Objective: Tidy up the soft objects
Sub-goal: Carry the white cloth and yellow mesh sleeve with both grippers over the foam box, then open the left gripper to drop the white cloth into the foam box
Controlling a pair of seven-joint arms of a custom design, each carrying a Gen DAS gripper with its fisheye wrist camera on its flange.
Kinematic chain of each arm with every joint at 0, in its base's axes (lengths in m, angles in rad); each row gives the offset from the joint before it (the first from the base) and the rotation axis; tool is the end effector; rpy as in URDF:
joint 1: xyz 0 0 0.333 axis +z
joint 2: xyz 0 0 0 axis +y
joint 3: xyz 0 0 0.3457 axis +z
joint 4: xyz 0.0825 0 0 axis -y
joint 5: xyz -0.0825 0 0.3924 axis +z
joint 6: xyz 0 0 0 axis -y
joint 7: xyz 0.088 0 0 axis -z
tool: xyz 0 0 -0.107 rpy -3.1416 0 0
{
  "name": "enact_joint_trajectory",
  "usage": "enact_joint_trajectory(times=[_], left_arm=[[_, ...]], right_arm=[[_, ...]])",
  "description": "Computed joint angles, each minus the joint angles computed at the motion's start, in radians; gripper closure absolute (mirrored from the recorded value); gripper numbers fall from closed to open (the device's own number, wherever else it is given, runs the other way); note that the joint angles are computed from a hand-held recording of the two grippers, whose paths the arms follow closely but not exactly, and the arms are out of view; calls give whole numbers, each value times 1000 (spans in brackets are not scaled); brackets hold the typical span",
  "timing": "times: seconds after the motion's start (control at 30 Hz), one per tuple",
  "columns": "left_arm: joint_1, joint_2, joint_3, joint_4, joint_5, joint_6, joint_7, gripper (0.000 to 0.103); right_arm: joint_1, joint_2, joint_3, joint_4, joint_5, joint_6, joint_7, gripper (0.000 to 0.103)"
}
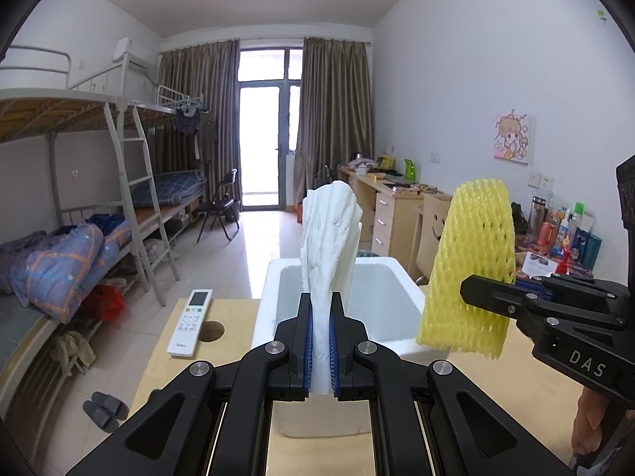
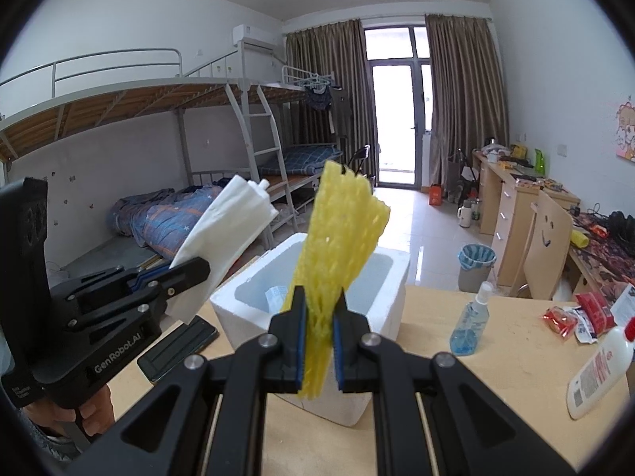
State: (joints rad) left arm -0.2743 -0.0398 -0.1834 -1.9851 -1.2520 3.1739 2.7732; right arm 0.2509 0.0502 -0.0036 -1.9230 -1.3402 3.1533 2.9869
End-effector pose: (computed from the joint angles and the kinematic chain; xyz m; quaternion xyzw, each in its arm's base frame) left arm 0.5503 -0.1764 0.6038 -0.4578 0.6846 -0.4807 0.3010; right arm 0.5591 0.2308 0.5736 -0.6396 0.5343 -0.3190 0.4513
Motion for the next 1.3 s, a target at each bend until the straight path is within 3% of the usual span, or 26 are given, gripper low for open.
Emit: enact_joint_trajectory(times=[0.17, 0.53, 0.7, 1.3], left_arm=[[16, 25, -5, 12, 106, 10, -106, 96], [78, 74, -43, 39, 343, -24, -330, 96], [103, 88, -66, 56, 379, -57, -353, 96], [126, 167, -116, 141, 588, -130, -514, 96]], right_arm=[[3, 24, -1, 10, 151, 1, -150, 89], [57, 53, -49, 30, 299, -2, -305, 89], [79, 44, -82, 27, 258, -7, -256, 89], [-18, -4, -31, -9, 95, -38, -64, 89]])
